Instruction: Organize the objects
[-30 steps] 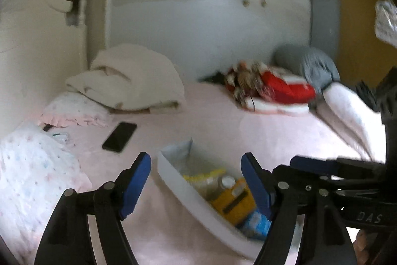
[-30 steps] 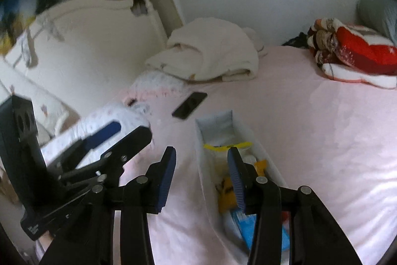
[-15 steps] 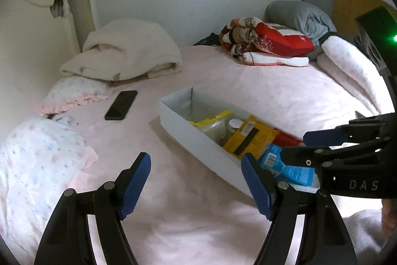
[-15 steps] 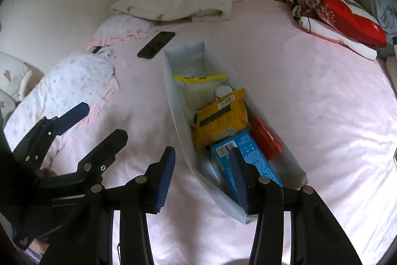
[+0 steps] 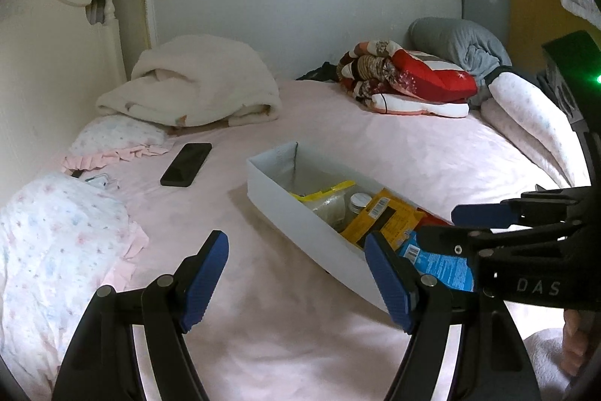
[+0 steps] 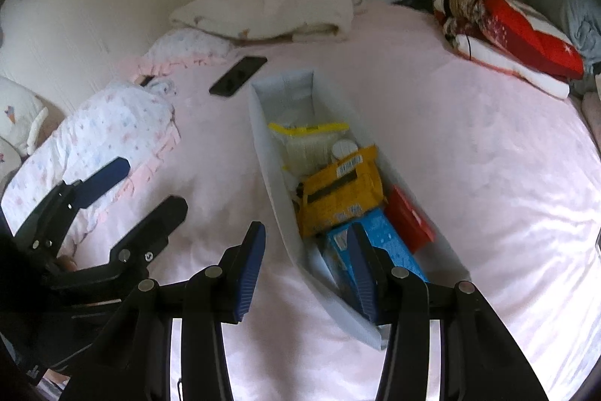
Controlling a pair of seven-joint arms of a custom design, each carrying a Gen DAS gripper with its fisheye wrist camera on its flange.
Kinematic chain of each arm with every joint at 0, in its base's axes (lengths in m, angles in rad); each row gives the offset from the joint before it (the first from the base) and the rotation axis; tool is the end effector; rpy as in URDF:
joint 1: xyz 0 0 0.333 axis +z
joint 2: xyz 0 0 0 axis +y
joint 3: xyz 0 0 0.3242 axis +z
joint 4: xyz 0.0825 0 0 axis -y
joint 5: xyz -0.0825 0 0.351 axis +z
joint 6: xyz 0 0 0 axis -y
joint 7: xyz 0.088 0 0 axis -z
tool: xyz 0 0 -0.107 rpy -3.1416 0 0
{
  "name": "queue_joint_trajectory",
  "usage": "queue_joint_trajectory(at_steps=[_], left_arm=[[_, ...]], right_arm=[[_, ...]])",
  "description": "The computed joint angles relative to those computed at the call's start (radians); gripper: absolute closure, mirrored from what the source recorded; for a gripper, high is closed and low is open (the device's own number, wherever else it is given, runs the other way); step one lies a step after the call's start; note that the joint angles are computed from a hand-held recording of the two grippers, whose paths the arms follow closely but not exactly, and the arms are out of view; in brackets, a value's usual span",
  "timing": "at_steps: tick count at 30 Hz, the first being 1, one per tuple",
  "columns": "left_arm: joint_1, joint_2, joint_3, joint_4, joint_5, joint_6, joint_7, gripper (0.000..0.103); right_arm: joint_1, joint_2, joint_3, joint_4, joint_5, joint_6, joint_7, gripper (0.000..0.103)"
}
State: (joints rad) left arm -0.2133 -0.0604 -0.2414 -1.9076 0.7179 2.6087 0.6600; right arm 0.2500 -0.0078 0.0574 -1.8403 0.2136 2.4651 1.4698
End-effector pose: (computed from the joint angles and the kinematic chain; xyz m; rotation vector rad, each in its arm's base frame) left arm 0.4948 -0.2620 0.6221 -1.6347 1.6920 -0.8276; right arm 0.5477 0.1736 0.6124 -2.0156 1.5091 -0.3347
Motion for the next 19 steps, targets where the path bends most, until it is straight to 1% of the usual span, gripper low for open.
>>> queue_joint_trajectory(at_steps=[3,6,10,15,16,18,19], left_arm=[[0.003,-0.003,0.003,-0.005,0.004,0.006,-0.012,0.029],[0.006,-0.004,0.003,-0.007,0.004,0.01,-0.016,0.029],[0.006,-0.004,0.0,-0.003,0.019,-0.005,-0.021,0.029],[0.01,-0.016,0.007,-0.017,-0.017,0.006,-0.009,0.029],[0.013,-0.026,0.007,-0.028,-0.011,0.008,-0.022,0.029],[0.029,-0.066,0.007,-0.08,0.031,0.05,-0.08,0.029],[0.037,-0.091,0.003,-0.106,0.047,0.052,-0.103,0.029]], right_arm=[[0.001,-0.002,0.0,-0.012,0.072,0.04,-0.041,0.057],[0.002,0.001,0.0,-0.01,0.116,0.042,-0.067,0.057],[0.006,-0.002,0.003,-0.019,0.098,0.06,-0.06,0.057],[0.009,-0.004,0.004,-0.024,0.119,0.075,-0.076,0.057],[0.011,-0.004,0.005,-0.026,0.133,0.078,-0.092,0.057],[0.017,-0.005,0.008,-0.027,0.194,0.075,-0.164,0.057],[0.021,-0.007,0.01,-0.029,0.236,0.072,-0.214,0.057]])
